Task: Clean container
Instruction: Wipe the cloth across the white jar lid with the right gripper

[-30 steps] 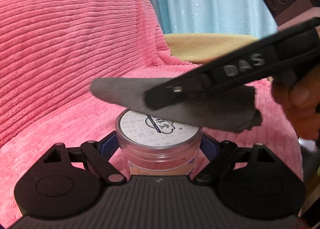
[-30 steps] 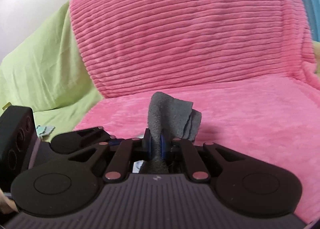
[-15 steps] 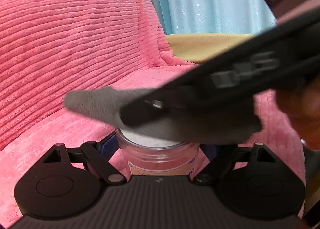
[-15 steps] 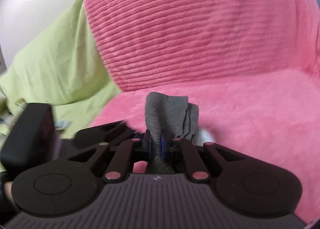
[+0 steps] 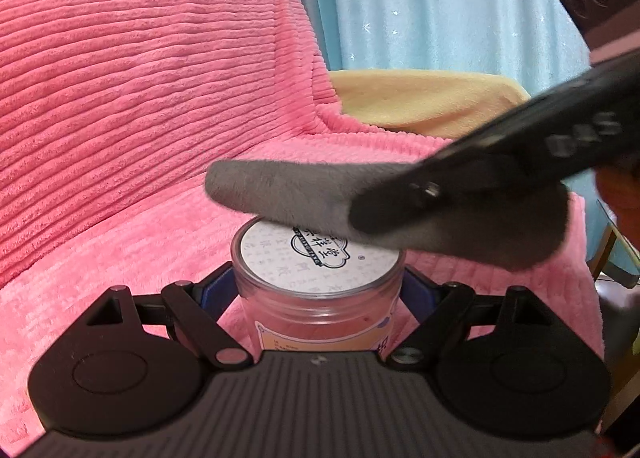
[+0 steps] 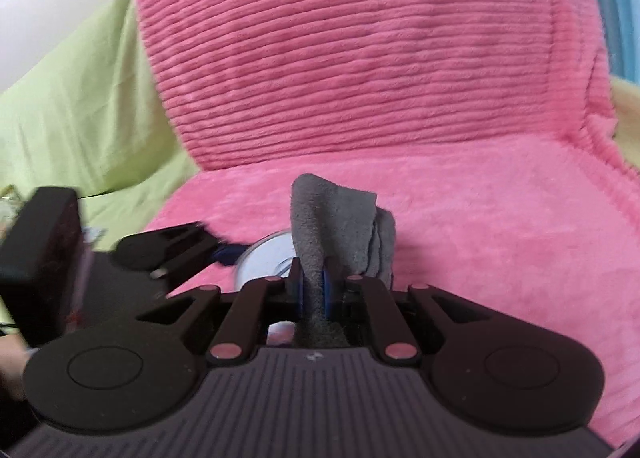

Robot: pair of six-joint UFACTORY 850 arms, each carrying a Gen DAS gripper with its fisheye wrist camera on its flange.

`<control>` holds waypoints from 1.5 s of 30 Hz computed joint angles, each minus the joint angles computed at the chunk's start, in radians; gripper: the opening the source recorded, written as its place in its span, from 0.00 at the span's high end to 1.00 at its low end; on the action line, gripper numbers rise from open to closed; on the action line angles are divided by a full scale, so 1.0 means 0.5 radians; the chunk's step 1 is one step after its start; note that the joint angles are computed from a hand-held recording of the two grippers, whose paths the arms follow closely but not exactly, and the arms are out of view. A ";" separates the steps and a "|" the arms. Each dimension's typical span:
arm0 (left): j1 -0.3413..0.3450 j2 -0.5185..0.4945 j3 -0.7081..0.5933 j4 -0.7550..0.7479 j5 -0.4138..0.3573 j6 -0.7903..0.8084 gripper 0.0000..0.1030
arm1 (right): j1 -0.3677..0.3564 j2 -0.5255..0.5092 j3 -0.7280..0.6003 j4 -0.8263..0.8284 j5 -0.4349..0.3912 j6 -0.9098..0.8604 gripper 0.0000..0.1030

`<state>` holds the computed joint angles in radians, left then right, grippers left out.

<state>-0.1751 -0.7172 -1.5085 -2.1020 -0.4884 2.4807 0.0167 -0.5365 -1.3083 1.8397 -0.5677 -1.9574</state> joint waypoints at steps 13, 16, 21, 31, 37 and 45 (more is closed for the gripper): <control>-0.132 0.081 0.144 -0.435 0.059 0.369 0.17 | 0.124 -0.128 -0.083 0.671 0.016 -0.586 0.94; -0.154 0.108 0.188 -0.486 0.051 0.418 0.17 | 0.112 -0.117 -0.086 0.722 0.094 -0.631 0.94; -0.197 0.157 0.264 -0.577 0.048 0.487 0.17 | 0.071 -0.035 -0.028 0.502 0.175 -0.465 0.94; -0.274 0.259 0.405 -0.739 0.067 0.547 0.17 | -0.020 -0.043 -0.006 0.100 -0.232 0.164 0.93; -0.333 0.295 0.461 -0.877 0.080 0.651 0.17 | -0.033 -0.081 -0.033 0.083 -0.314 0.277 0.93; -0.401 0.380 0.587 -1.149 0.080 1.005 0.17 | 0.092 0.017 -0.106 -0.395 0.145 0.243 0.93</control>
<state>-0.3754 -0.5272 -1.2152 -2.6765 -0.4485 2.9829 0.0626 -0.5281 -1.3615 1.6422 -0.4953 -1.8358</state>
